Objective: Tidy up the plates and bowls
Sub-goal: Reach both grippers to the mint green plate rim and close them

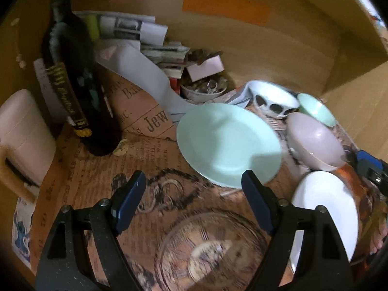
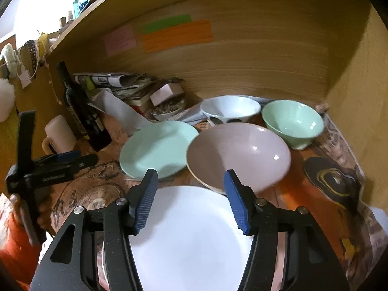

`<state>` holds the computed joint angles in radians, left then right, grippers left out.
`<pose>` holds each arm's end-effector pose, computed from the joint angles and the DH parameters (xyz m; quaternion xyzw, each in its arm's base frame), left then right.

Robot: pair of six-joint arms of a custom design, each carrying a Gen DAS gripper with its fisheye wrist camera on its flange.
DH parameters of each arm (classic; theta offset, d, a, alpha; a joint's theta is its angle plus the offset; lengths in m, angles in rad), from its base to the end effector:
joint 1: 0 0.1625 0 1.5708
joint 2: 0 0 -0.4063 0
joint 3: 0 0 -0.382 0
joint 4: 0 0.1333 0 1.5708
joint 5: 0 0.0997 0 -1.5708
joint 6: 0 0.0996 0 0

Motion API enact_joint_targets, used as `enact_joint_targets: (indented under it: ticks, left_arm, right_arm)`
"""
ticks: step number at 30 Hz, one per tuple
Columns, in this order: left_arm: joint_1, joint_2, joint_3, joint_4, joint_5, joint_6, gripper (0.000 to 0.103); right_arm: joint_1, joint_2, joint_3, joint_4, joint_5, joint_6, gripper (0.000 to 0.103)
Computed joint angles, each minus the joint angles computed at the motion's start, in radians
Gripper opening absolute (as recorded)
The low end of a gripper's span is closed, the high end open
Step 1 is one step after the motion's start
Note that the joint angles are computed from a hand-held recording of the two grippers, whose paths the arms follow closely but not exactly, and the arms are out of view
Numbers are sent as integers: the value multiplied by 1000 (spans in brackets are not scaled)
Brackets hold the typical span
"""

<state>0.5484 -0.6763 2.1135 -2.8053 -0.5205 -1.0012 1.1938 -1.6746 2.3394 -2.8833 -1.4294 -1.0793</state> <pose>-0.2741 -0.4249 -0.0304 0.0598 0.8602 -0.3764 0.3387 -0.0094 -0.4239 0.3125 0.3464 -0.8802 0.2815 0.1613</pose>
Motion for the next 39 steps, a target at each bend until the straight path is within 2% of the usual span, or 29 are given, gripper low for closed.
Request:
enact_joint_targets:
  ticks: [4, 6, 8, 12, 16, 17, 22, 30, 37, 39]
  left_arm:
    - [72, 21, -60, -11, -45, 89, 81]
    - [105, 27, -83, -24, -80, 119, 74]
    - [140, 33, -108, -26, -125, 158, 61]
    - [186, 44, -142, -23, -159, 176, 49]
    - [216, 56, -162, -37, -190, 212, 31]
    - [223, 60, -168, -42, -209, 228, 29]
    - [229, 73, -169, -91, -200, 294, 29]
    - [238, 35, -114, -172, -209, 356, 22]
    - [234, 1, -68, -202, -174, 379, 20]
    - [239, -13, -56, -216, -190, 383, 20]
  right_arm:
    - [29, 46, -22, -21, -30, 9, 53]
    - [43, 66, -38, -21, -46, 11, 53]
    - [57, 83, -54, -19, -57, 11, 53]
    - [84, 115, -85, -12, -78, 12, 53]
    - [109, 147, -111, -5, -100, 10, 53]
    - [116, 156, -115, -11, -107, 7, 53]
    - [157, 206, -142, -29, -160, -3, 53]
    - [222, 293, -205, -10, -247, 4, 53]
    - [281, 409, -323, 104, -351, 54, 53]
    - [295, 446, -356, 131, -385, 67, 51]
